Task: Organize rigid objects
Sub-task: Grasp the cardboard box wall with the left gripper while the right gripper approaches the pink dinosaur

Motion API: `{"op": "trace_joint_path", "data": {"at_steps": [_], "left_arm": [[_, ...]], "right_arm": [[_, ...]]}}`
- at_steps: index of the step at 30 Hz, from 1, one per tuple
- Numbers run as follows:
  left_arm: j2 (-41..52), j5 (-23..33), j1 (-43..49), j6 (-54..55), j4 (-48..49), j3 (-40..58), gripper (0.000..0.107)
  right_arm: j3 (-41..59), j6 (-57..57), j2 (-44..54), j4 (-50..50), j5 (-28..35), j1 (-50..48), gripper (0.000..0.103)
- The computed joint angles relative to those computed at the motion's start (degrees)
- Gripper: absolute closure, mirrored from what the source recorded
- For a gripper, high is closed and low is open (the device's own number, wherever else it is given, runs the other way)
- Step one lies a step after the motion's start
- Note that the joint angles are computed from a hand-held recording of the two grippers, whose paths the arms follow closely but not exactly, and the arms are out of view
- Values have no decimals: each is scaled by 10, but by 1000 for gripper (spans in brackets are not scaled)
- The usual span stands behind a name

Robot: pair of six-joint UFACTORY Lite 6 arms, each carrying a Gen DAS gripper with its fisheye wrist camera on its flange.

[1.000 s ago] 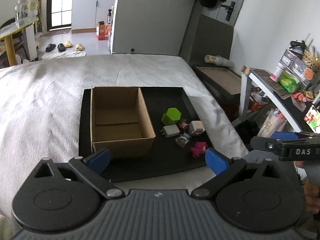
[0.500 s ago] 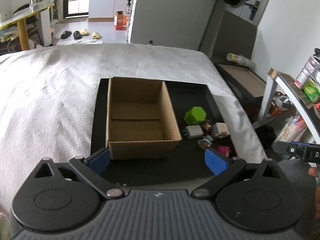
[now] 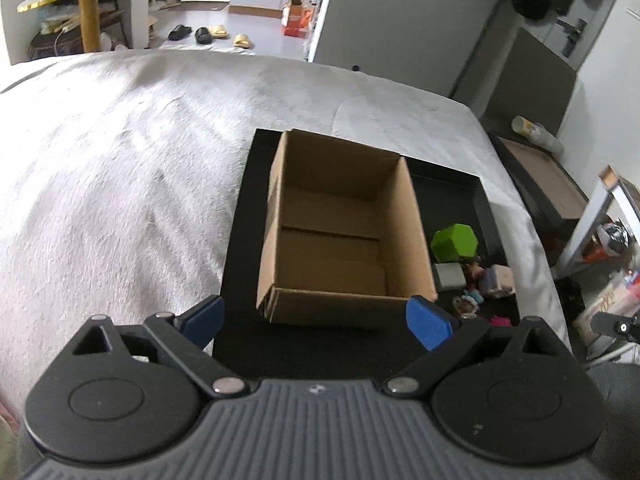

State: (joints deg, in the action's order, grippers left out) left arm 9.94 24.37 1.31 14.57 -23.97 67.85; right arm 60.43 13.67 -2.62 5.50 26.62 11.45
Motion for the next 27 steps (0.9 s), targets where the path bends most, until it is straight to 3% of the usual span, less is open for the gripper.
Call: {"op": "trace_joint_path", "data": {"at_steps": [9, 13, 18, 27], "left_arm": [[95, 5, 6, -41, 33, 81, 19], [144, 17, 14, -45, 38, 122, 27], [209, 33, 23, -54, 44, 182, 35], [296, 61, 38, -44, 29, 268, 55]], "right_arm": [[99, -43, 119, 45, 43, -22, 8], [148, -60, 174, 77, 65, -30, 14], [194, -25, 238, 110, 81, -44, 34], [264, 54, 333, 132, 113, -59, 35]]}}
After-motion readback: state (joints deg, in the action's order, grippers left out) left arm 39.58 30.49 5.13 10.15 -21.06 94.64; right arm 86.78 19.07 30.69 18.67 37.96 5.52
